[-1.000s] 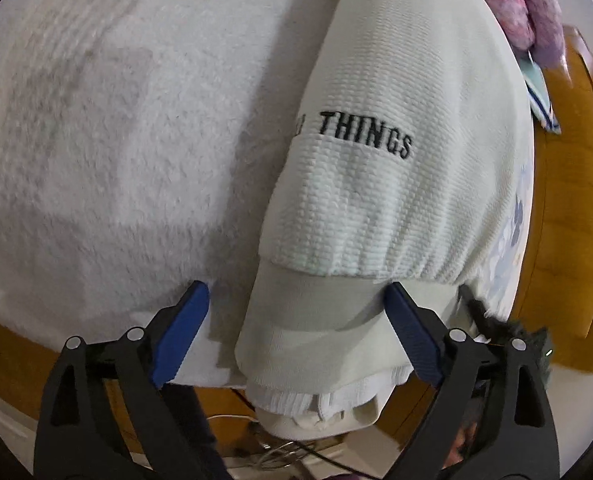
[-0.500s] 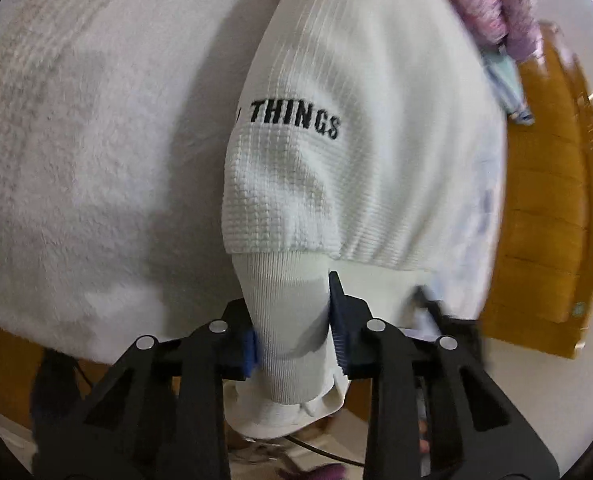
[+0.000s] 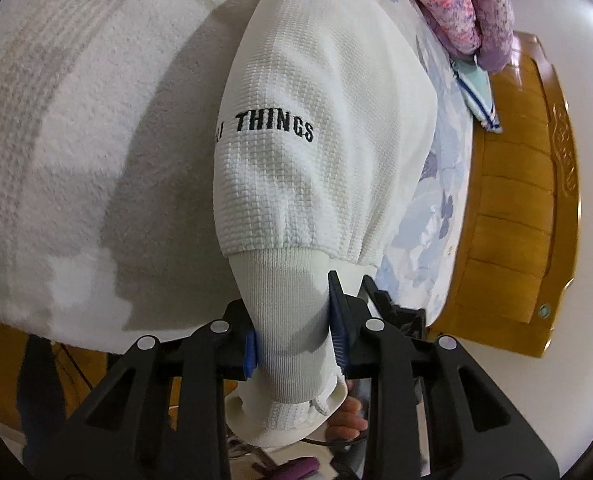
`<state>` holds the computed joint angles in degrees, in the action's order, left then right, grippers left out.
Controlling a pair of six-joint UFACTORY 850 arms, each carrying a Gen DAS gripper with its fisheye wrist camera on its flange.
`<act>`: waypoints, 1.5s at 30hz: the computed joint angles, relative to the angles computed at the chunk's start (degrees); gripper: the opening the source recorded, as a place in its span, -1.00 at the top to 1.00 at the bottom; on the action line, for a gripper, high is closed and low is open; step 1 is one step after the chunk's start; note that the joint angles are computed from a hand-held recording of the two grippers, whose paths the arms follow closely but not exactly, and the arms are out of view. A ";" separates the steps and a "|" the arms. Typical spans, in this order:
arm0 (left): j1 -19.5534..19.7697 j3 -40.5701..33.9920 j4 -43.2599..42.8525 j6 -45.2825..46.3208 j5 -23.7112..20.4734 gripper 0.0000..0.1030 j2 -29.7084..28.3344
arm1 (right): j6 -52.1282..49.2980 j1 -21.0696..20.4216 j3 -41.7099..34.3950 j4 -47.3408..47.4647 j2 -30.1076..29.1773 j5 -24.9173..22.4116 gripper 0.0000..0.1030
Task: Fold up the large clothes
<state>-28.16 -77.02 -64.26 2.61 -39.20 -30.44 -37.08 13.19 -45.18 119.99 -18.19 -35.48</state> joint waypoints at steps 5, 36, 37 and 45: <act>-0.41 -0.08 2.45 -1.32 0.11 0.46 -0.25 | 4.95 -1.34 -6.46 -8.93 -4.30 -6.50 -0.69; 1.10 -22.02 40.24 -24.97 -9.81 0.46 4.69 | 19.34 1.01 -33.81 -28.57 -5.13 -11.25 0.50; 1.37 -22.32 41.00 -25.34 -10.65 0.46 5.14 | 20.74 1.50 -35.52 -29.91 -5.79 -11.52 0.50; 6.77 -17.87 41.00 -24.54 -13.27 0.46 11.44 | 29.75 6.96 -50.37 -36.50 -13.45 -13.15 0.49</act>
<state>-21.39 -94.89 -23.26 -21.92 -52.46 -19.01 -7.33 20.15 -95.56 83.49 -31.64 -48.63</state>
